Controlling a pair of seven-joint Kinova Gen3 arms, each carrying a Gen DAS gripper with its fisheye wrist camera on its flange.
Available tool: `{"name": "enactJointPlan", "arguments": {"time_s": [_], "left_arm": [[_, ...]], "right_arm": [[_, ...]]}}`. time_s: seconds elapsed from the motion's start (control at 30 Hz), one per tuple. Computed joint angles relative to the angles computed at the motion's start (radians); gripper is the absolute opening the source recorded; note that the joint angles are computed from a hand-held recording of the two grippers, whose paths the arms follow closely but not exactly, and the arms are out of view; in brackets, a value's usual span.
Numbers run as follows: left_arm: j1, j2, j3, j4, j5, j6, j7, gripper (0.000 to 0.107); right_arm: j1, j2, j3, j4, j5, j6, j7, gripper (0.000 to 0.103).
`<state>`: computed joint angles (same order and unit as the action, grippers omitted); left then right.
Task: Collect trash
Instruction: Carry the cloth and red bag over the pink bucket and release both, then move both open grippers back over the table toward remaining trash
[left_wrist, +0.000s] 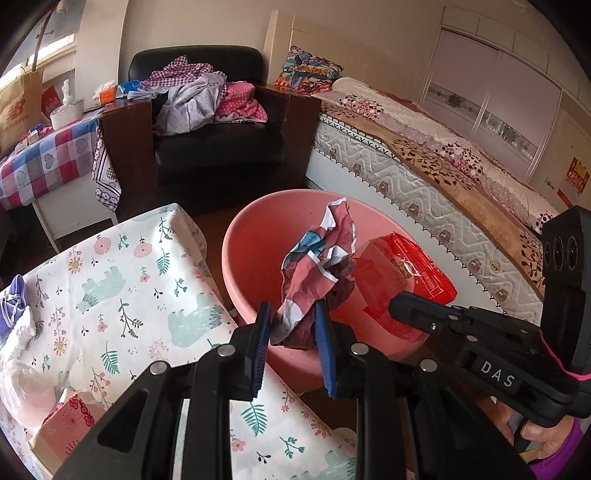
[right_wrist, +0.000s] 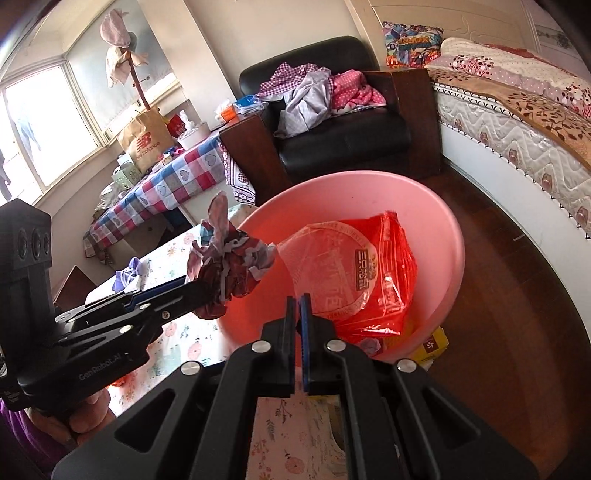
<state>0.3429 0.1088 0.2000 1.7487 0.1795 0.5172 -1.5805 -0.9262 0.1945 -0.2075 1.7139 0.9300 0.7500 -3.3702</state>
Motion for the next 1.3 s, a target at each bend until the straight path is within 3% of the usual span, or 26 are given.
{"name": "enactJointPlan", "arguments": {"time_s": [0.27, 0.4, 0.53, 0.7, 0.87, 1.3], "left_arm": [[-0.002, 0.015, 0.0, 0.001, 0.011, -0.004, 0.005, 0.025], [-0.006, 0.016, -0.001, 0.0, 0.015, -0.002, 0.005, 0.033], [-0.034, 0.004, 0.007, 0.008, 0.08, 0.001, -0.052, 0.042], [-0.051, -0.023, 0.004, 0.024, 0.142, -0.003, -0.105, 0.045], [-0.054, -0.066, -0.002, 0.054, 0.19, -0.01, -0.146, 0.045], [-0.046, -0.261, -0.067, 0.192, 0.152, -0.022, -0.152, 0.047]], "right_arm": [[0.0, 0.02, 0.005, -0.021, -0.027, 0.021, 0.036, 0.003], [-0.009, 0.039, 0.01, -0.046, -0.05, 0.057, 0.071, 0.003], [-0.006, 0.043, 0.019, -0.052, -0.083, 0.06, 0.093, 0.004], [-0.016, 0.035, 0.025, -0.045, -0.079, 0.064, 0.08, 0.021], [-0.029, 0.034, 0.015, -0.061, -0.071, 0.091, 0.09, 0.022], [-0.086, 0.058, -0.011, -0.144, -0.092, 0.105, 0.161, 0.023]]}}
